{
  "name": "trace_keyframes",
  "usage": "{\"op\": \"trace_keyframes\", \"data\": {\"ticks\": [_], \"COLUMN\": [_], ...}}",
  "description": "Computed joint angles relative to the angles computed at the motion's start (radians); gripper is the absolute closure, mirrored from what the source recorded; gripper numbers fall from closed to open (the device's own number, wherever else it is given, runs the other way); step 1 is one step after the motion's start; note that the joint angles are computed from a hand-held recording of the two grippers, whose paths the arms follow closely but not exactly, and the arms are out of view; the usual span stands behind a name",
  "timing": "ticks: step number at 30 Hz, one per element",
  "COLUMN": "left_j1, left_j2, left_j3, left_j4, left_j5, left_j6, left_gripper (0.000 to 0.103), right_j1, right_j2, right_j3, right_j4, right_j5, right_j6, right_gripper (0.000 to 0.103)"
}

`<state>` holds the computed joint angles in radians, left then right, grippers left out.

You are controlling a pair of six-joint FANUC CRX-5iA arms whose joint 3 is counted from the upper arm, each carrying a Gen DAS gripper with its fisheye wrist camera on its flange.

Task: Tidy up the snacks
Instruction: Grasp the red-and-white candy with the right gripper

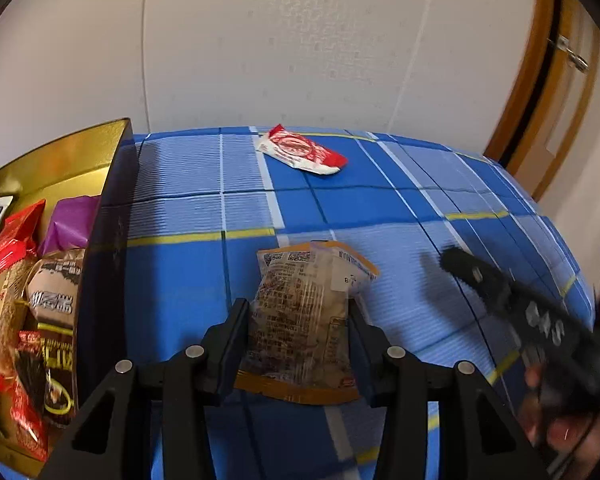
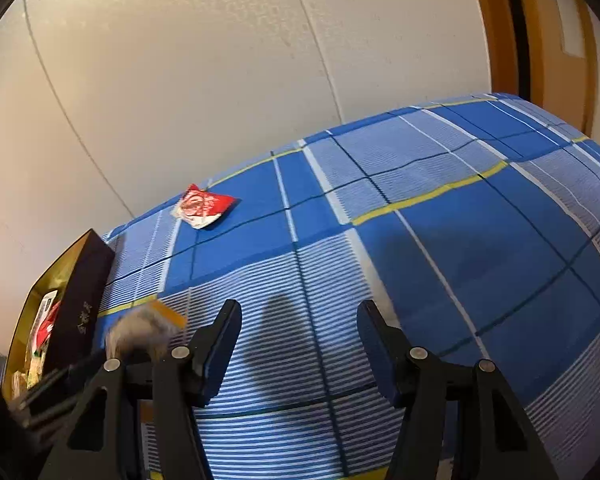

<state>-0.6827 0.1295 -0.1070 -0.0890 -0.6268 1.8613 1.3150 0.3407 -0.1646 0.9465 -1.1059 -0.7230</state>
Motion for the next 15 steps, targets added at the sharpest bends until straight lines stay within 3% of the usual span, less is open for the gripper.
{"op": "trace_keyframes", "data": {"ticks": [4, 6, 10, 13, 15], "left_j1": [-0.004, -0.001, -0.004, 0.005, 0.011], "left_j2": [-0.039, -0.055, -0.068, -0.088, -0.102], "left_j3": [-0.056, -0.079, -0.103, -0.137, -0.158], "left_j4": [0.012, 0.03, 0.04, 0.08, 0.103], "left_j5": [0.033, 0.044, 0.063, 0.076, 0.082], "left_j6": [-0.016, -0.027, -0.05, -0.07, -0.094], "left_gripper": [0.056, 0.056, 0.056, 0.056, 0.056], "right_j1": [-0.051, -0.094, -0.163, -0.203, -0.227], "right_j2": [-0.018, -0.005, 0.087, 0.148, 0.234], "right_j3": [0.003, 0.055, 0.243, 0.354, 0.495], "right_j4": [0.007, -0.03, -0.145, -0.203, -0.257], "right_j5": [0.111, 0.144, 0.092, 0.091, 0.033], "right_j6": [0.084, 0.241, 0.554, 0.676, 0.805], "right_gripper": [0.039, 0.038, 0.037, 0.037, 0.037]}}
